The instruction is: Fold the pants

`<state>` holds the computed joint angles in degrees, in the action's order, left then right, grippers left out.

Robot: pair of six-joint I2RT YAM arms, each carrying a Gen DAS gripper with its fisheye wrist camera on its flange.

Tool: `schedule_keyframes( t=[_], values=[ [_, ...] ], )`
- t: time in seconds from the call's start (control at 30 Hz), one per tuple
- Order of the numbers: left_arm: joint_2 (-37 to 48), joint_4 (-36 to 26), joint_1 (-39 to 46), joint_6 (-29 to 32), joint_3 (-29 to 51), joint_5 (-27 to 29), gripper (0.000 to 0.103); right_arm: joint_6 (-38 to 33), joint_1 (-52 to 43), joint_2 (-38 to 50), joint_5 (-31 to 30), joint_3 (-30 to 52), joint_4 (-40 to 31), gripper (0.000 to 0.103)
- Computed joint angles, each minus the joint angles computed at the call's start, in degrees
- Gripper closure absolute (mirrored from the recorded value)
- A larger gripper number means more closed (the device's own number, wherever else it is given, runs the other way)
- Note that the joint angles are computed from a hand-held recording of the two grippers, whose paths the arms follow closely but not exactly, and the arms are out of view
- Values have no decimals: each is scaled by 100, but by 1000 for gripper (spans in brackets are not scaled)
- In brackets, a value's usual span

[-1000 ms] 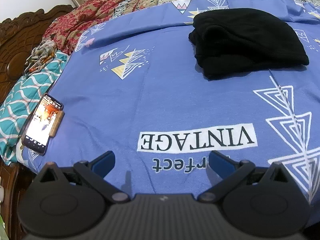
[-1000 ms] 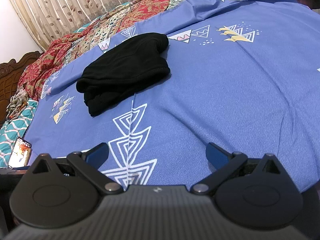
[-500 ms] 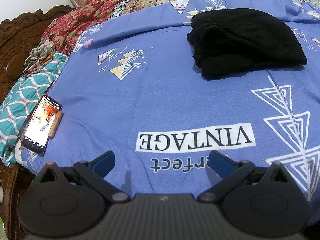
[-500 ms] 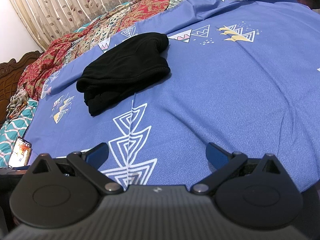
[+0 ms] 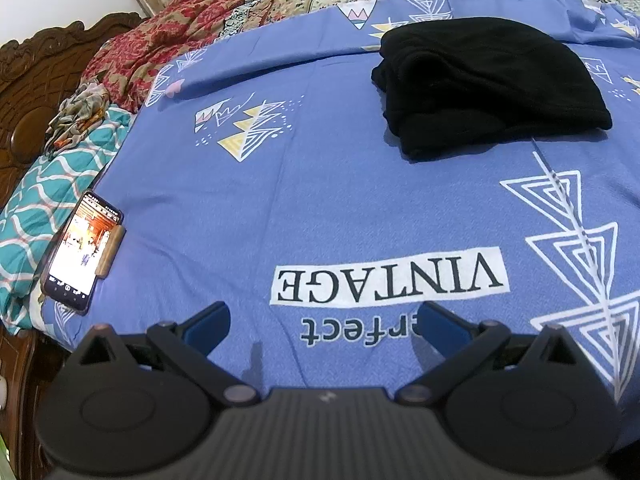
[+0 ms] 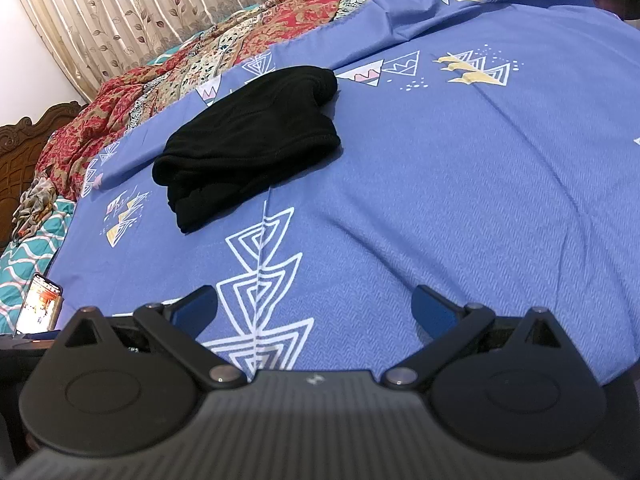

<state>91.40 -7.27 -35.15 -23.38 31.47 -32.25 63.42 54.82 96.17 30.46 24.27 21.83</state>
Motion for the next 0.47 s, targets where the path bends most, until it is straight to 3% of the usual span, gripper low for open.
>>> schedule_keyframes(
  t=[0.47],
  values=[
    [-178,232,11,268,-131,203,0,-75,49,13,98,1,39,0]
  ],
)
